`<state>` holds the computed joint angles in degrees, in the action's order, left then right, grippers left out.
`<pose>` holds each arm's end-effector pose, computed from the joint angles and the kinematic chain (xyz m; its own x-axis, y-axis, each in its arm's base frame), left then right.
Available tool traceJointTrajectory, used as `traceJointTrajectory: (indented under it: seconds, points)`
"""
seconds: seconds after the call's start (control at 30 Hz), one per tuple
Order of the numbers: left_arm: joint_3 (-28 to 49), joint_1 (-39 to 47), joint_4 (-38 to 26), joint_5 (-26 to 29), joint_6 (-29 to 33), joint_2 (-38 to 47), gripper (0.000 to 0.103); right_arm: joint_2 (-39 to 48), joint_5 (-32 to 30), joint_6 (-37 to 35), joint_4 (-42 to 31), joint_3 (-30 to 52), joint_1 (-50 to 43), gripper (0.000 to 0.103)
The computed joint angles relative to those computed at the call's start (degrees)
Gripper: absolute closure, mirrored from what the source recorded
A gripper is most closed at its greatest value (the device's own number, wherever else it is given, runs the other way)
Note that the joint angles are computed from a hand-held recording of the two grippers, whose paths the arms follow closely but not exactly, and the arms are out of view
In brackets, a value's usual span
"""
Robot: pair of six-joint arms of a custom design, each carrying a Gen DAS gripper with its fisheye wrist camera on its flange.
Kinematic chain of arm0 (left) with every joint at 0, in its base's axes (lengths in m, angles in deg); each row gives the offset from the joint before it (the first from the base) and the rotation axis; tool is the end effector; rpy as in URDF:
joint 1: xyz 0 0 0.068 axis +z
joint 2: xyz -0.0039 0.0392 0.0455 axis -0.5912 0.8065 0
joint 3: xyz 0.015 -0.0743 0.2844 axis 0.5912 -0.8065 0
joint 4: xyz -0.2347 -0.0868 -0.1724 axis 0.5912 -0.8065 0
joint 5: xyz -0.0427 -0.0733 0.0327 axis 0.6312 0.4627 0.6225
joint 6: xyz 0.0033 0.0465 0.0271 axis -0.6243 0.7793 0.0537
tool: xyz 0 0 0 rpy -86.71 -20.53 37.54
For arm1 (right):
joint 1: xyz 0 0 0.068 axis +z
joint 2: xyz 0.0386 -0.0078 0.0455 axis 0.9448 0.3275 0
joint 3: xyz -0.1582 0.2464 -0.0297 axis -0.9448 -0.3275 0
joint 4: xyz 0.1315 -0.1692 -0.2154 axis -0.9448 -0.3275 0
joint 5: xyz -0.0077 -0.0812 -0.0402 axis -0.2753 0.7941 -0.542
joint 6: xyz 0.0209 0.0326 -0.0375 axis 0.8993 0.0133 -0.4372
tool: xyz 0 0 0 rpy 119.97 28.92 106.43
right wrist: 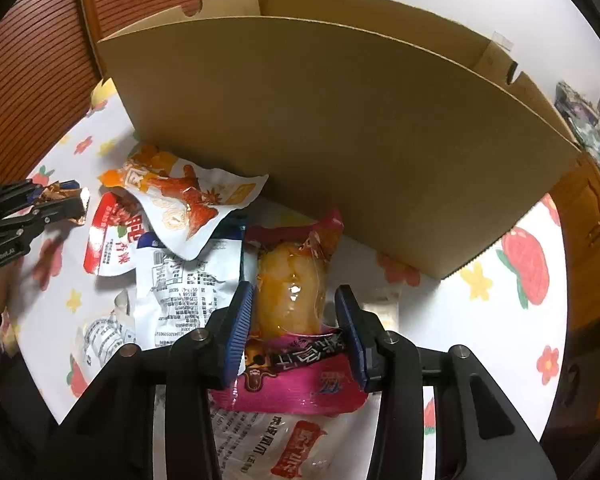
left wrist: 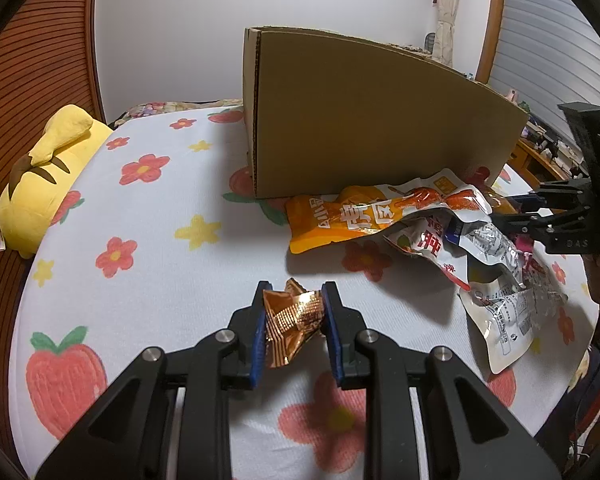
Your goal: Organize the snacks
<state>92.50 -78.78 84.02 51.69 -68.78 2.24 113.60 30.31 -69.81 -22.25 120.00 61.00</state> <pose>0.1822 -0.1399 0.0722 -0.6496 -0.2718 -0.7101 -0.2694 0.9556 -0.1193 0.3608 -0.0456 0.0940 -0.4073 -0.7406 -0.5345 -0.8498 0.5216 -0.0753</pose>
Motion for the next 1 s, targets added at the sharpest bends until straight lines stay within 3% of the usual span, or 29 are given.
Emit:
traceJointTrajectory:
  seconds: [0.37,1.0]
  points:
    - [0.18,-0.28,-0.07,-0.54,-0.23,0.34,0.079,-7.38,-5.14,-0.66,3.03,-5.93,-4.31,0.067]
    - [-0.74,-1.14,0.03,-1.50,-0.88,-1.08,0.080,-14.92,-7.29,-0.83,11.04,-12.46,-7.56,0.069]
